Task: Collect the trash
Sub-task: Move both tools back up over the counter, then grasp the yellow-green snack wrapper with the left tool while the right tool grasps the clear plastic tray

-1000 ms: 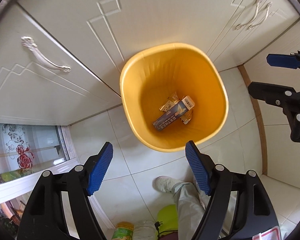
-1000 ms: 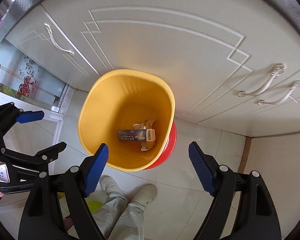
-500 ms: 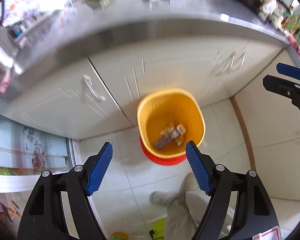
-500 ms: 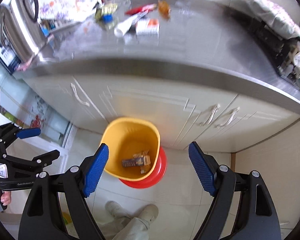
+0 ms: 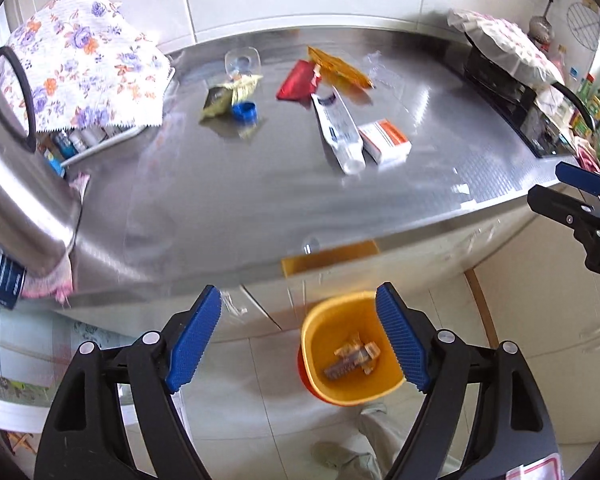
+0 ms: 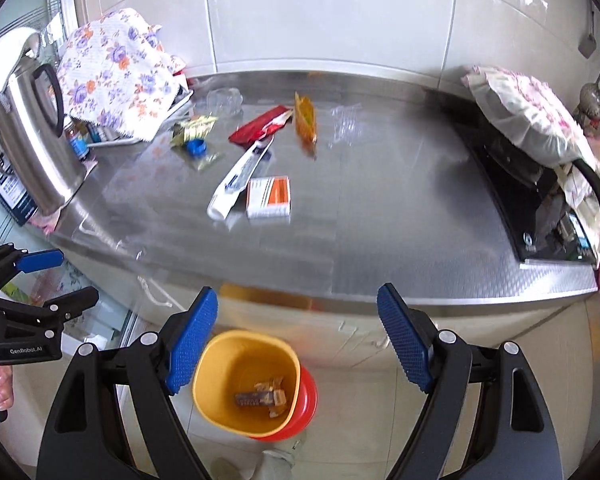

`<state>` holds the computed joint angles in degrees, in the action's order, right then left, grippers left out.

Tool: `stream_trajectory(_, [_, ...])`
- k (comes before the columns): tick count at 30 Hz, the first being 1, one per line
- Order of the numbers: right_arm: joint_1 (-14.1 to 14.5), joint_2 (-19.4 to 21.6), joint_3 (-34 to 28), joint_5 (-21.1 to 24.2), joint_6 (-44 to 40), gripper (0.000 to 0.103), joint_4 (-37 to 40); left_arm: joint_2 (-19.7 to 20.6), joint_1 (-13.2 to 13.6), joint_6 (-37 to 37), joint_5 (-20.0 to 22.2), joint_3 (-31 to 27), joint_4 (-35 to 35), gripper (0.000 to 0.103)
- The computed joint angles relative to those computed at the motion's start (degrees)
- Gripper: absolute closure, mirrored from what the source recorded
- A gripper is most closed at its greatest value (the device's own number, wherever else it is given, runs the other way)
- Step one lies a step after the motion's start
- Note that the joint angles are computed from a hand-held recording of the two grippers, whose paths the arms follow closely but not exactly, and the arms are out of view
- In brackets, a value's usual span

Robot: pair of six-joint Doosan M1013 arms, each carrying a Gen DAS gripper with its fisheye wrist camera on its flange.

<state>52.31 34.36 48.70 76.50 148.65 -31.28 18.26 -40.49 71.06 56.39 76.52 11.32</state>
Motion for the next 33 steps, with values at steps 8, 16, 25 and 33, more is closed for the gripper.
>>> stream_trajectory(8, [-5.3, 3.7, -5.7, -1.5, -6.5, 0.021, 1.7, 8.3, 2.6, -0.2, 4.7, -12.3, 1.4, 0.023])
stream_trajectory(16, [-10.5, 9.0, -13.3, -2.1, -13.7, 0.021, 5.6, 18.0, 4.7, -1.6, 10.0, -26.7, 3.0, 0.023])
stream_trajectory(25, [-14.2, 17.2, -26.0, 2.0, -20.6, 0.021, 9.1, 26.4, 6.2, -0.1, 15.5, -40.0, 3.0, 0.023])
stream_trajectory(33, [-16.3, 26.1, -41.2, 10.3, -24.9, 0.043, 12.6, 31.6, 6.9, 2.4, 20.9, -47.7, 2.3, 0.030])
